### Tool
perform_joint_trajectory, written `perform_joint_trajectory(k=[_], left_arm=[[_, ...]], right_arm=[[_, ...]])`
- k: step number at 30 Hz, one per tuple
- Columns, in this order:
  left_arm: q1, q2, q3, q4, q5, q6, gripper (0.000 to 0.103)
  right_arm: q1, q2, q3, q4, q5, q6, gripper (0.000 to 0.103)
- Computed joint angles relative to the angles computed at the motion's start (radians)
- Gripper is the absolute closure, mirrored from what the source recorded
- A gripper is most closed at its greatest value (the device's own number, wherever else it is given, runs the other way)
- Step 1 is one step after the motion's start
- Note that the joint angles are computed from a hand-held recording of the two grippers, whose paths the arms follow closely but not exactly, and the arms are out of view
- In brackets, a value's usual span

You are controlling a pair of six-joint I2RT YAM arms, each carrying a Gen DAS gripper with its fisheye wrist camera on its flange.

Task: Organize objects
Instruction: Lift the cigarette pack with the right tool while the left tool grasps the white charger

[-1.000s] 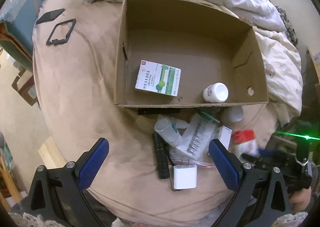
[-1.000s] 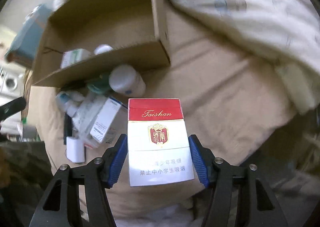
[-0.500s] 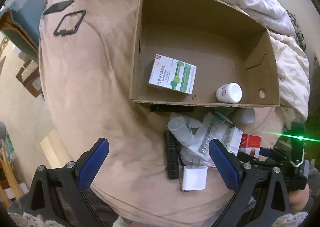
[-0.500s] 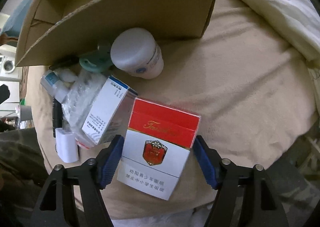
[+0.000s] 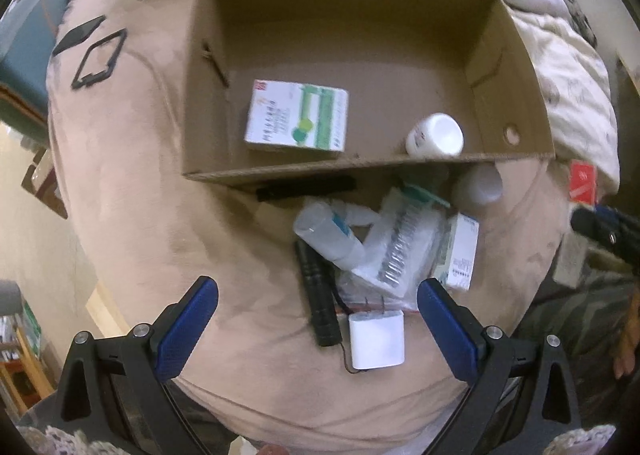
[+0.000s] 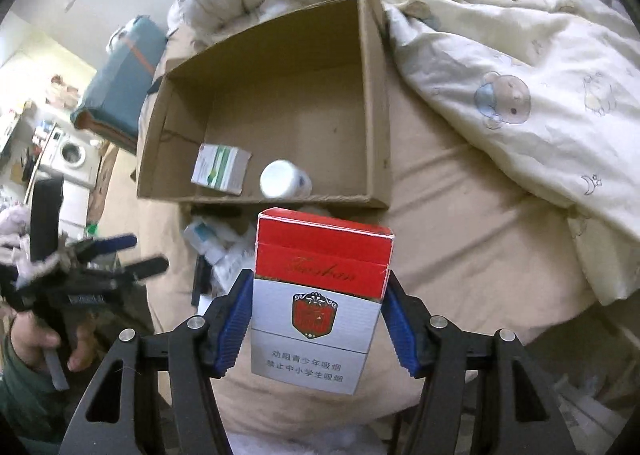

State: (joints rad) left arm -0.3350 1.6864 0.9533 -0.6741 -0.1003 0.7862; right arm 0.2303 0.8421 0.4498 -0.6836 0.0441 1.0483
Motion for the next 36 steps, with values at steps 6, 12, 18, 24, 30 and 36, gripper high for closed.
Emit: perform_joint_trajectory(k=[6, 12, 18, 24, 30, 36], left_arm=[[-0.01, 0.034, -0.043, 0.004, -0.04, -0.015, 0.031], [-0.006, 0.119, 0.001, -0.107, -0.039, -0.133, 0.039], [-0.009, 0.176, -0.015, -0.094, -0.082, -0.204, 0.039], [-0.055, 0.146, -0.057, -0.063, -0.089, -0.259, 0.04], [-0.095, 0.11, -0.097, -0.055, -0.108, -0.275, 0.046], [-0.1, 0.094, -0.136, 0.0, -0.133, -0.267, 0.063]], right_arm=[[-0.048, 0.022, -0.042, 0.094, -0.026, 0.018, 0.039], [-0.044, -0.015, -0.039, 0.109, 0.0, 0.0, 0.039], [-0.022, -0.036, -0.037, 0.108, -0.001, 0.003, 0.041], [-0.005, -0.001, -0.026, 0.116, 0.005, -0.003, 0.041], [0.018, -0.018, -0.027, 0.106, 0.026, 0.013, 0.041], [0.037, -0.005, -0.022, 0.106, 0.033, 0.022, 0.041]])
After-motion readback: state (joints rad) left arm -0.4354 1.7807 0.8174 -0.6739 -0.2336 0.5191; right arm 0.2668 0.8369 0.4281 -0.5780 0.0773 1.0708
